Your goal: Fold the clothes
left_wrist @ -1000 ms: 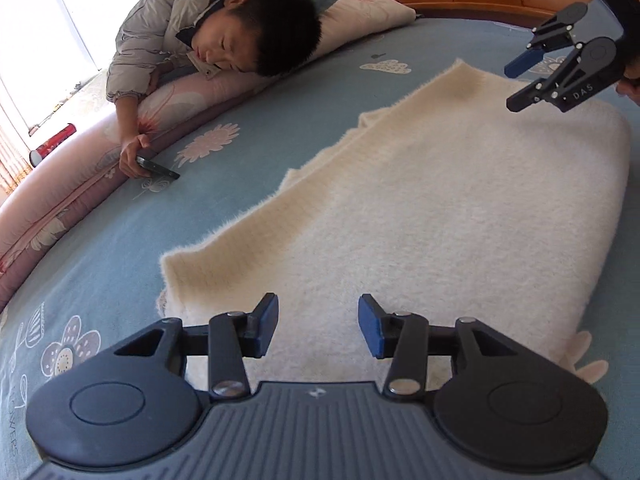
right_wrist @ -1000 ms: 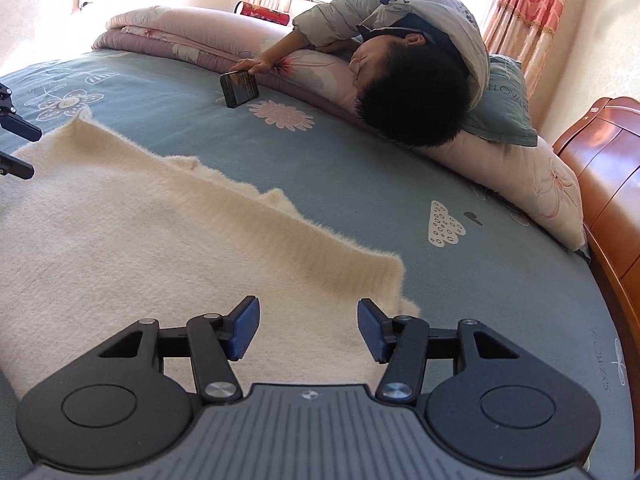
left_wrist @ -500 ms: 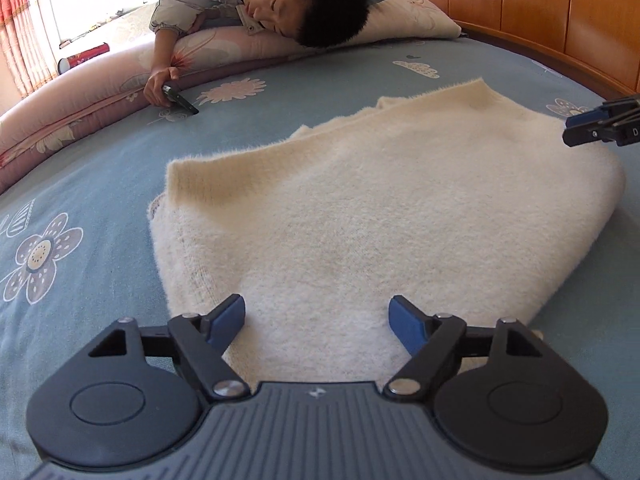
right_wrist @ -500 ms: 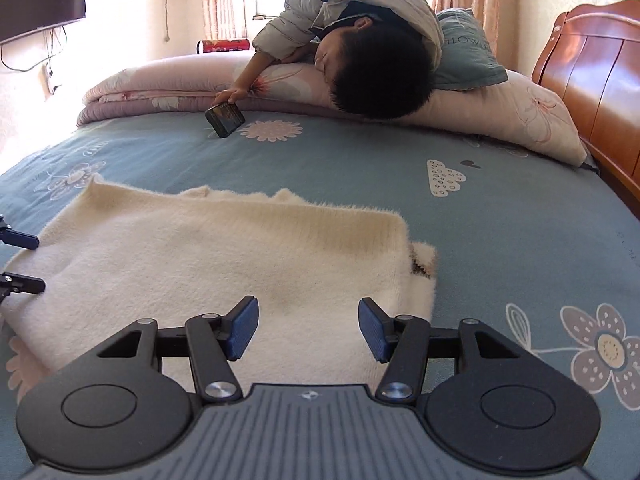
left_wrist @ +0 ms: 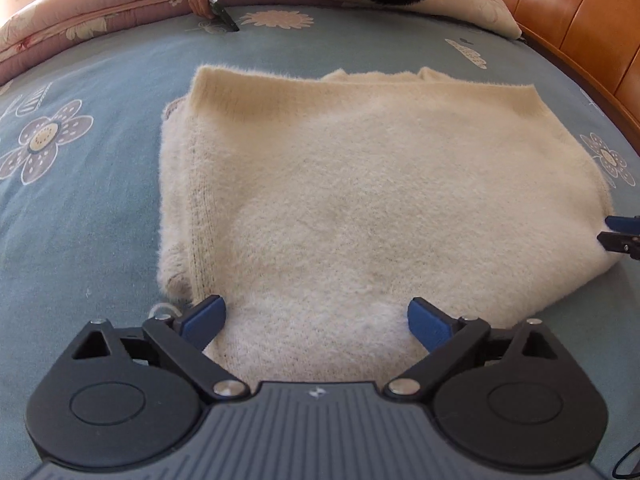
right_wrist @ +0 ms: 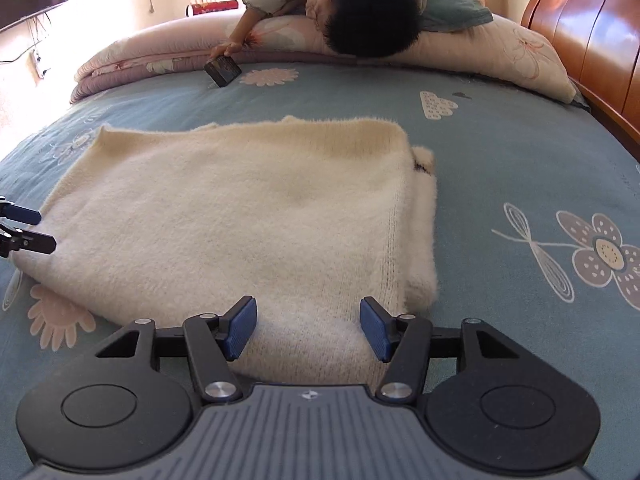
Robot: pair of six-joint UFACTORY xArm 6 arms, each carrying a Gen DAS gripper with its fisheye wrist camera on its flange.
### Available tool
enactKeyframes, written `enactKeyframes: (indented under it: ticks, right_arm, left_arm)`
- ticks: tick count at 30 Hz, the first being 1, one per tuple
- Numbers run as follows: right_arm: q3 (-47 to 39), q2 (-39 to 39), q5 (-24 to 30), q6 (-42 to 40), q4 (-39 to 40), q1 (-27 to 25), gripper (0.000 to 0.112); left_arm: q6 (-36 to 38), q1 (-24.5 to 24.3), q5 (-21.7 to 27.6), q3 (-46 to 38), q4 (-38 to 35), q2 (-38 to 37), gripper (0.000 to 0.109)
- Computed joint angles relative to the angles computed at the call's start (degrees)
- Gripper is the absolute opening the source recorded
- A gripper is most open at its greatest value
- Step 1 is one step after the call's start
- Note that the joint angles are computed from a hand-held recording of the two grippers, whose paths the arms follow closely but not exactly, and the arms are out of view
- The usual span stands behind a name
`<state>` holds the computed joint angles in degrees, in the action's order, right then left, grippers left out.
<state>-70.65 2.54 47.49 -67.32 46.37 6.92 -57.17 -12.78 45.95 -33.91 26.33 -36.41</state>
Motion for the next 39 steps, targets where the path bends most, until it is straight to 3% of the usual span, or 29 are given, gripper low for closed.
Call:
enactKeyframes:
  ticks: [5, 8, 13, 17, 19, 21, 24, 28, 32, 39]
  right_arm:
    - [1.84, -1.09, -1.96, 1.64, -1.51, 0.78, 0.062]
    - [2.01, -1.97, -3.31, 2.42, -3.26, 2.10, 0.062]
    - [0.10, -2.51, -2.67, 3.89, -3.75, 5.17, 0.062]
    - [-4.66, -0.44, -3.01, 6.95, -6.34, 10.64, 0.061]
    - [-8.72, 2.00, -2.25, 8.66, -6.69, 13.95, 0.057]
    - [-13.46, 4.94, -1.27, 10.31, -7.06, 17.07, 0.041]
    - [-21.28, 10.27, 0.95, 13.39, -7.70, 21.40, 0.031]
    - [-31.38, 19.17, 2.21, 20.28, -10.57, 27.68, 0.028]
    - [-39.37, 27.36, 0.61, 26.14, -16.16, 32.32, 0.028]
    - [-52.00, 39.27, -1.20, 38.27, -19.99, 34.97, 0.028]
  left_arm:
    - [-2.61, -1.81, 3.84, -1.14, 0.08, -0.92, 0.099]
    - [-6.55, -0.10, 1.30, -0.02, -0.83, -2.73, 0.100]
    - [-9.59, 2.15, 1.76, -0.93, -2.21, -1.55, 0.101]
    - [-11.58, 3.16, -3.35, 1.67, 0.03, -4.49, 0.101]
    - [-9.45, 3.37, -5.97, 3.03, 0.95, -6.04, 0.101]
    - [-4.13, 3.27, -3.88, 2.18, -0.34, -6.00, 0.101]
    - [-3.22, 3.35, -0.36, 2.57, 1.98, -7.89, 0.101]
    - [-3.53, 6.73, -0.09, 6.18, 5.00, -13.84, 0.101]
    - [-0.17, 13.09, -1.87, 9.76, -0.25, -19.22, 0.101]
    - [3.42, 16.56, -3.27, 11.41, -4.93, -21.16, 0.101]
